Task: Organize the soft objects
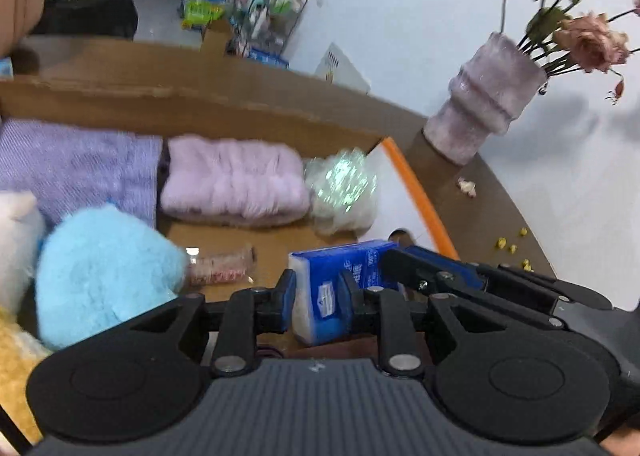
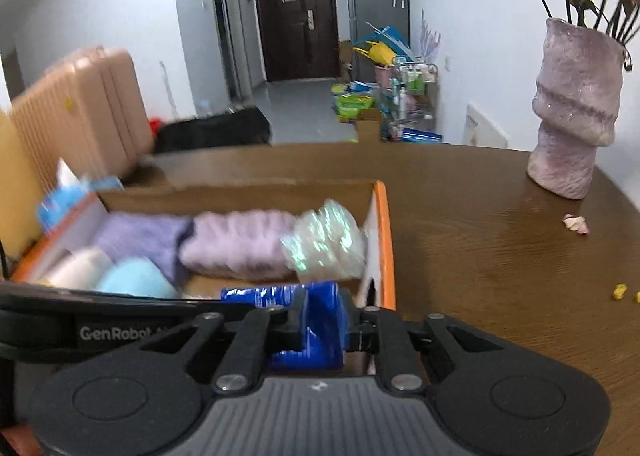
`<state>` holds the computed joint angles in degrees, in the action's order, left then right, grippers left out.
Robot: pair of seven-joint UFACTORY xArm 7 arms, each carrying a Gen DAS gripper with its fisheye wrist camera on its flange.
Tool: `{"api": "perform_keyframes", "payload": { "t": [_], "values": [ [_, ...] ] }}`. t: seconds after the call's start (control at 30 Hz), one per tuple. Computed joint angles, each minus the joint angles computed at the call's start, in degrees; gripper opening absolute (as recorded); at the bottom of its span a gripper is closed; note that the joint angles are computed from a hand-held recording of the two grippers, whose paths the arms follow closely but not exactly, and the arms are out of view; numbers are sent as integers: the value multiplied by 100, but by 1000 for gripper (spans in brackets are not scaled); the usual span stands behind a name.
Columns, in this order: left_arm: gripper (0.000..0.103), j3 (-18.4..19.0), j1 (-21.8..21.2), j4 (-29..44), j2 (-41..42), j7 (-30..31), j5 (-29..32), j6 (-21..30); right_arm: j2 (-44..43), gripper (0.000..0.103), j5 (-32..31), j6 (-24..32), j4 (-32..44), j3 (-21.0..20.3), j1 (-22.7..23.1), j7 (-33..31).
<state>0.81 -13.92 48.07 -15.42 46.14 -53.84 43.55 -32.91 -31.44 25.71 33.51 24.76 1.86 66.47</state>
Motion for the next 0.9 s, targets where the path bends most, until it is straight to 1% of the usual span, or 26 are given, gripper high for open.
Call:
{"api": "perform_keyframes", "payload": {
  "t": [0.03, 0.07, 0.13, 0.17, 0.2, 0.23, 0.3, 0.37, 0.4, 0.5, 0.53, 0.6, 0.67, 0.77, 0.8, 0.83, 0.87, 0.9],
  "values": [
    [22, 21, 3, 14, -4, -2, -45, 25, 9, 13, -122, 41, 20, 131, -93, 76],
    [23, 10, 8, -14, -38, -10, -84, -54, 74, 13, -221, 197, 123, 256, -170, 126],
    [24, 28, 21, -21, -53, -26, -42, -37, 139, 14, -377, 419, 264, 319, -162, 122],
    [24, 47, 30, -28, -82, -8, -27, -6, 158, 14, -440, 474, 308, 301, -128, 110],
    [25, 62, 52, -39, -125, -21, 15, 13, 136, 17, -426, 526, 318, 218, -36, 53],
    [29, 91, 76, -36, -177, -31, 55, 53, 153, 21, -396, 564, 353, 142, 39, -5],
    [32, 174, 119, -25, -376, -29, 83, 154, 49, 22, -323, 573, 345, 6, 179, -56],
    [35, 293, 152, -59, -683, 180, 160, 186, -177, 22, -164, 621, 332, -125, 337, -175],
    [36, 343, 180, -111, -915, 333, 227, 95, -319, 23, -112, 684, 333, -148, 384, -251],
    [40, 443, 283, -296, -1499, 508, 630, -312, -826, 34, 39, 1043, 455, -92, 499, -498],
    [40, 468, 326, -397, -1714, 560, 800, -523, -991, 34, 116, 1143, 507, -85, 538, -585],
    [42, 545, 410, -543, -2047, 597, 1144, -782, -1284, 34, 256, 1341, 591, -36, 581, -754],
    [47, 688, 486, -639, -2308, 527, 1417, -897, -1530, 34, 363, 1567, 685, 105, 572, -856],
    [61, 900, 512, -835, -2711, 376, 1688, -1078, -1857, 35, 534, 1663, 685, 307, 561, -833],
    [74, 975, 440, -945, -2850, 418, 1711, -1256, -1960, 41, 536, 1556, 629, 376, 528, -790],
    [86, 1075, 311, -1126, -3040, 545, 1658, -1583, -2122, 58, 492, 1336, 498, 464, 478, -700],
    [91, 1255, 92, -1305, -3227, 754, 1537, -1960, -2331, 70, 398, 1101, 348, 629, 337, -529],
    [97, 1426, -239, -1532, -3442, 1017, 1344, -2498, -2548, 87, 295, 877, 197, 813, 139, -327]
  ]
}}
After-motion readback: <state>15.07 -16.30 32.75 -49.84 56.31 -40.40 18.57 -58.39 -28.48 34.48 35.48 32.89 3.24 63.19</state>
